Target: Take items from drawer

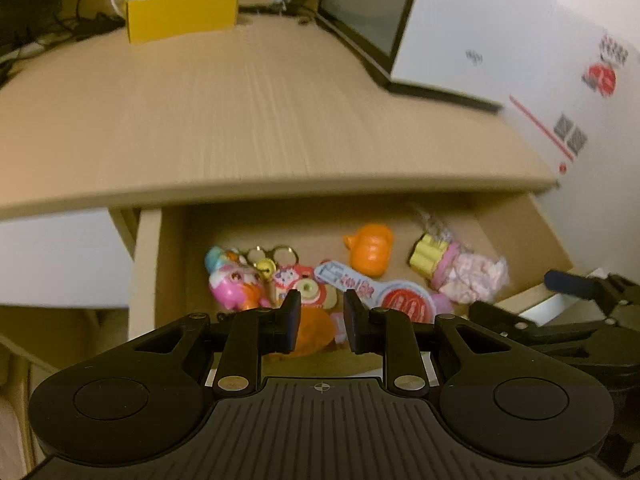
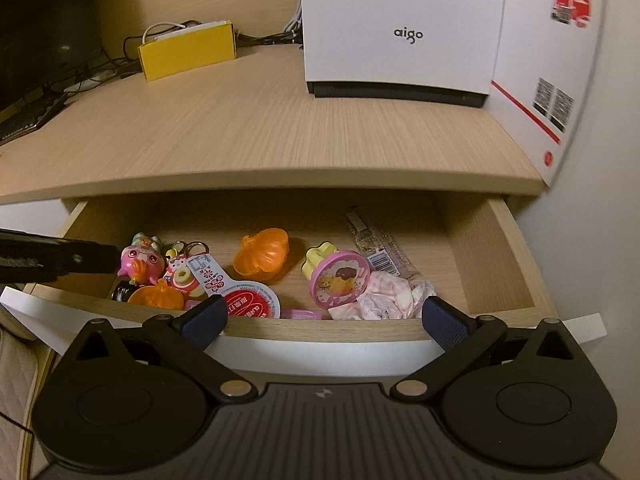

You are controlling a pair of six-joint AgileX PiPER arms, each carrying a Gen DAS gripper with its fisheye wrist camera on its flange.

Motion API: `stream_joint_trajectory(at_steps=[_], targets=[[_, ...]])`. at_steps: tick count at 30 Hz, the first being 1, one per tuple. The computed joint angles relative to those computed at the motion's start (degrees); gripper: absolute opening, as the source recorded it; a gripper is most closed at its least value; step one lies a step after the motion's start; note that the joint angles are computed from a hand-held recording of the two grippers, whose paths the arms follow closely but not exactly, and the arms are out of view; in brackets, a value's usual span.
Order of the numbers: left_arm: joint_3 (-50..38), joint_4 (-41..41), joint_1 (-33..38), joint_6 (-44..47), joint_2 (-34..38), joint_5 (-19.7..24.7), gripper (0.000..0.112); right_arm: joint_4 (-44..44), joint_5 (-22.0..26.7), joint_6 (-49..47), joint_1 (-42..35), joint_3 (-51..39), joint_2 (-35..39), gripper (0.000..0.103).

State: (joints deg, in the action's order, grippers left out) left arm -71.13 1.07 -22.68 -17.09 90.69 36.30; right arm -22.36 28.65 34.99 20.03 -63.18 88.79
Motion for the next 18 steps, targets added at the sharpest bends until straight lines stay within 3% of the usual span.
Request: stream_joint_trajectory(at_steps=[9,16,18], targets=[[5.04,-3.99,0.25,4.27,-4.00,3.15,0.025,2.41,4.39,-0.11,2.74,6.15,-8.18,0.103],[0.10,-10.21,2.35,16.52,-1.09,11.56,0.020,1.24,2.79,4.03,5.03,14.06,-16.47,0.103],[-1.62,-12.22,3.03,21.52,-0.25,11.04,0.020,2.43,1.29,1.06,4.60,15.61,-17.77,0.103]])
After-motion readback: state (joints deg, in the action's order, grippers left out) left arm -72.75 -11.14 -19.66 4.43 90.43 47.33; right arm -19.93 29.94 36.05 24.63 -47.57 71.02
